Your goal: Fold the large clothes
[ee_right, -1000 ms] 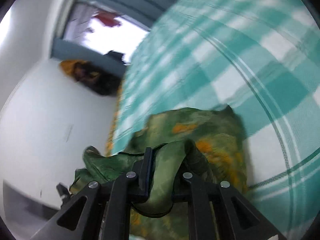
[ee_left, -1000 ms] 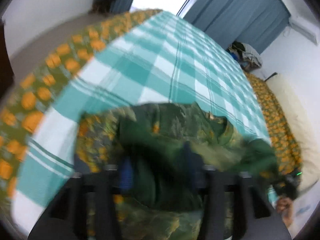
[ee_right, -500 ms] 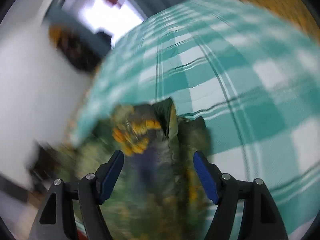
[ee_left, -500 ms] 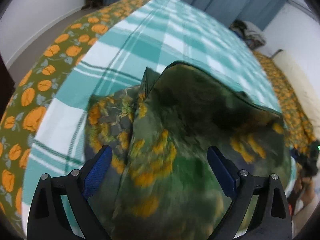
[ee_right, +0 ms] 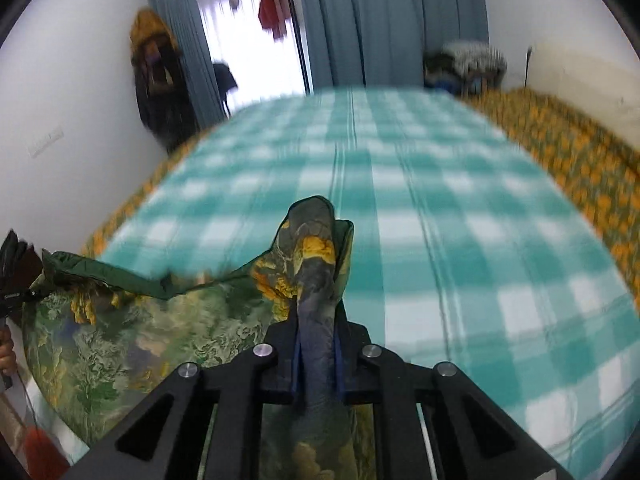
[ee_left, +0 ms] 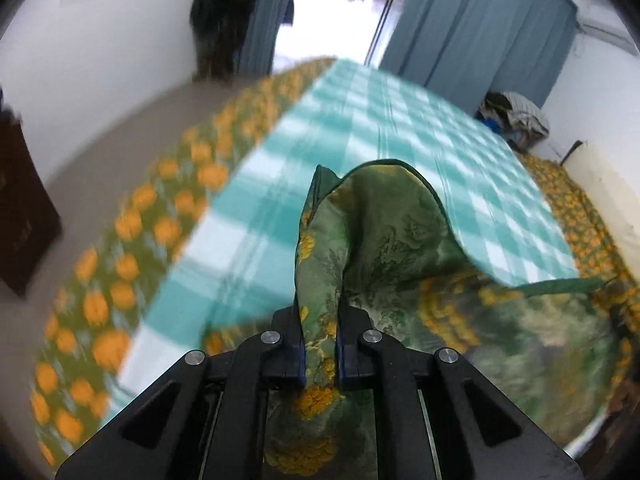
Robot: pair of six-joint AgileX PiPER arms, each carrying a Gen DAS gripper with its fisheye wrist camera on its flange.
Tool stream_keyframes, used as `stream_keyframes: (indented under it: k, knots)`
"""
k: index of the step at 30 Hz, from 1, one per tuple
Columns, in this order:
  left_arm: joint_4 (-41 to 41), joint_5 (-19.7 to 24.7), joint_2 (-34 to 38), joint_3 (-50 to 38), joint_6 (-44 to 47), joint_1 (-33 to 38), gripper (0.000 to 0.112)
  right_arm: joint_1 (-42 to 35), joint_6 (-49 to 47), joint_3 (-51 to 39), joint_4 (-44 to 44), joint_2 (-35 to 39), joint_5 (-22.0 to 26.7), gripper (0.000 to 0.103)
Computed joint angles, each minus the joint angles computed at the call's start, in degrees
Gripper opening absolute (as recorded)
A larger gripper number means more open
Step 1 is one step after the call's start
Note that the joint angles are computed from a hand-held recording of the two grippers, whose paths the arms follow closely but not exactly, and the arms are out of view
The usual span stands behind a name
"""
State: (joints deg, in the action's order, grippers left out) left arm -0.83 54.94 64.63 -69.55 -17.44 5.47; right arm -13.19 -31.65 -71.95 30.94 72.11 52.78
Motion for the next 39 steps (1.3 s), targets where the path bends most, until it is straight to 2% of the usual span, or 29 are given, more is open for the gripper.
stream_keyframes:
  k: [3, 6, 8, 10, 11, 13, 15, 18, 21, 24, 39]
  knots:
    - [12.62, -5.79, 2.88, 4.18, -9.04, -6.09, 0.009, 5.86, 5.99, -0.22, -8.28, 2.88, -7.23, 0.012]
    - [14.88, -12.32, 5.89, 12.8, -11.95, -5.8, 0.01, 9.68, 11.79, 5.12, -15.93, 6.05, -12.64, 0.012]
    - [16.58, -18.71, 7.15, 21.12, -13.27, -5.19, 0.012, 10.55, 13.25, 11.33, -18.21, 7.47, -16.91, 0.012]
    - [15.91, -27.59, 5.17, 29.41, -13.23, -3.96, 0.014, 9.93, 8.68, 19.61, -13.79, 8.93, -23.24, 0.012]
    - [17.68, -31.56, 3.27, 32.81, -15.93, -3.75, 0.014, 9.45, 6.22, 22.31, -11.54, 8.1, -25.03, 0.013]
    - [15.77, -34.38, 2.34, 34.48, -14.44, -2.61, 0.015, 9.47, 0.38, 28.93, -5.41, 6.27, -32.34, 0.013]
    - [11.9, -35.48, 2.71, 34.78, -10.01, -1.16, 0.016, 9.05, -2.27, 30.66, -2.51, 5.32, -34.01, 0.014]
    - [16.51, -36.33, 3.31, 35.04, -14.76, -2.17, 0.016, 8.21, -4.92, 30.9, -0.01, 5.42, -33.09, 0.016]
    - [20.02, -36.12, 2.84, 35.21, -18.96, -3.36, 0.016, 9.13, -2.18, 30.86, -2.09, 5.21, -33.38, 0.016]
    - [17.56, -36.47, 2.7, 35.37, -16.46, -2.65, 0.017, 10.06, -0.31, 29.91, -3.61, 6.83, -34.61, 0.016]
    - [16.83, -36.68, 2.83, 35.42, -15.86, -2.53, 0.017, 10.19, 0.12, 29.92, -3.88, 6.86, -34.6, 0.017]
